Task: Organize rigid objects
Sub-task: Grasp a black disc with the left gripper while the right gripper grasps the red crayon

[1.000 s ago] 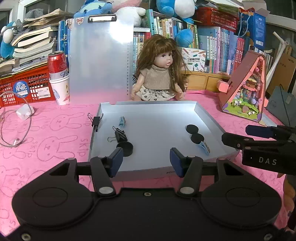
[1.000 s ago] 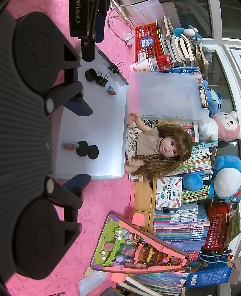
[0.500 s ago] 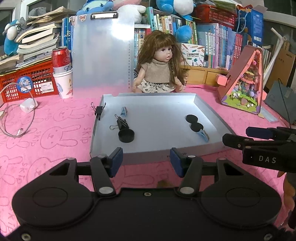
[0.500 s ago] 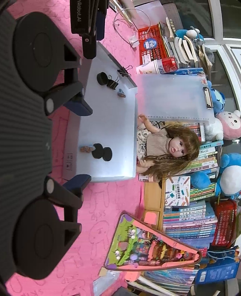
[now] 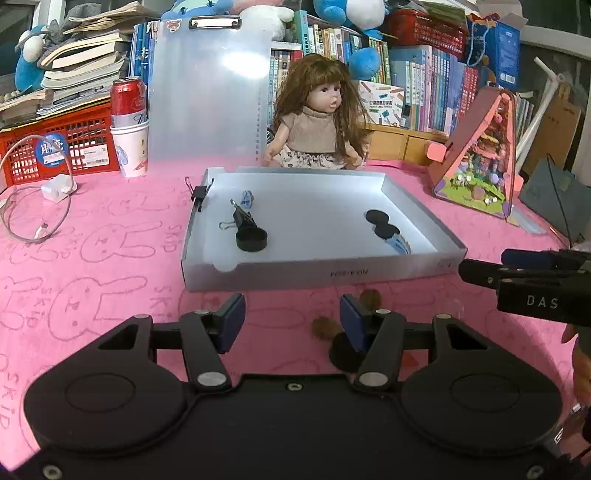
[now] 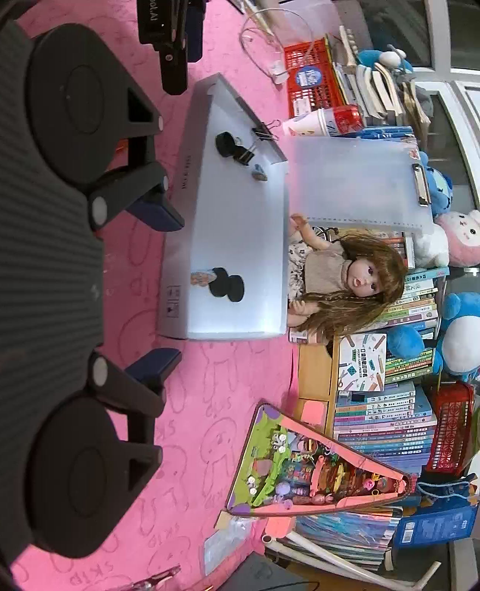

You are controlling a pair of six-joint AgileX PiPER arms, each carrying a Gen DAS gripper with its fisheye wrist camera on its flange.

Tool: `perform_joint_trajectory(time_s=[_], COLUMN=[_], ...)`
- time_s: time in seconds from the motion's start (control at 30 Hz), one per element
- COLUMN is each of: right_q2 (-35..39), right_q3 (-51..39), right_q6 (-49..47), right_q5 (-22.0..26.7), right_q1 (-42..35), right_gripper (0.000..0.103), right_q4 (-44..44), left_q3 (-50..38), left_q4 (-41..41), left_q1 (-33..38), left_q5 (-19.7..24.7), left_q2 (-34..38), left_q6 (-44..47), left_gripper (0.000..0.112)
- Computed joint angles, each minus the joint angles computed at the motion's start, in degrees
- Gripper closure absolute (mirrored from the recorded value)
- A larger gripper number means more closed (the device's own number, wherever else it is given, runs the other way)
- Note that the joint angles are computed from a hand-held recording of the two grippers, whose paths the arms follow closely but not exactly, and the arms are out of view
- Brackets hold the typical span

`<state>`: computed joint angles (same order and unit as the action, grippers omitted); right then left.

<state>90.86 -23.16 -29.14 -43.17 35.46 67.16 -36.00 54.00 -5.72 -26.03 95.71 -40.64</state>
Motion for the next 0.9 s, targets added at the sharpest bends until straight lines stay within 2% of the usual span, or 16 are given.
perform_joint_trajectory(time_s=[0.23,0.33,0.53,0.6,0.7,0.8,0.9], right_q2=[1.22,2.63,3.58,3.73,4.25,4.6,5.72], right_q3=[2.45,2.73,3.4,3.57,3.56,3.21,2.55], right_q6=[3.59,5.04,7.62,7.99,8.09,8.29,9.12], right_q5=[-1.91,-2.52,-2.75,-2.71,-3.48,-2.47,-2.19], right_q1=[4.69,6.54,7.47,7.65,8.95,8.95,9.03], right_gripper=[0.023,0.023,0.023,0.026,0.035,0.042,0.043], right_q4=[1.8,2.2,1.02,0.85,1.77,1.04,0.21], left_q3=[3.39,4.25,5.05,5.07,5.01,4.62,5.0], left_q4=[0.11,-3.2,-2.23,-3.33,-5.28,-5.58,-9.65], left_q1=[0.41,-1.02,-2.13,-2.77,-3.75,-4.13,-4.65], left_q5=[-1.71,-1.75,-3.34,-3.27,-2.98,-2.98,-3.76], left_q2=[0.06,0.63,1.85,2.16,2.66,3.3,3.81], left_q6=[1.53,5.28,6.04,7.1,9.01,8.72,11.89], left_gripper=[0.058,0.058,0.07,0.071,0.081,0.081,0.081])
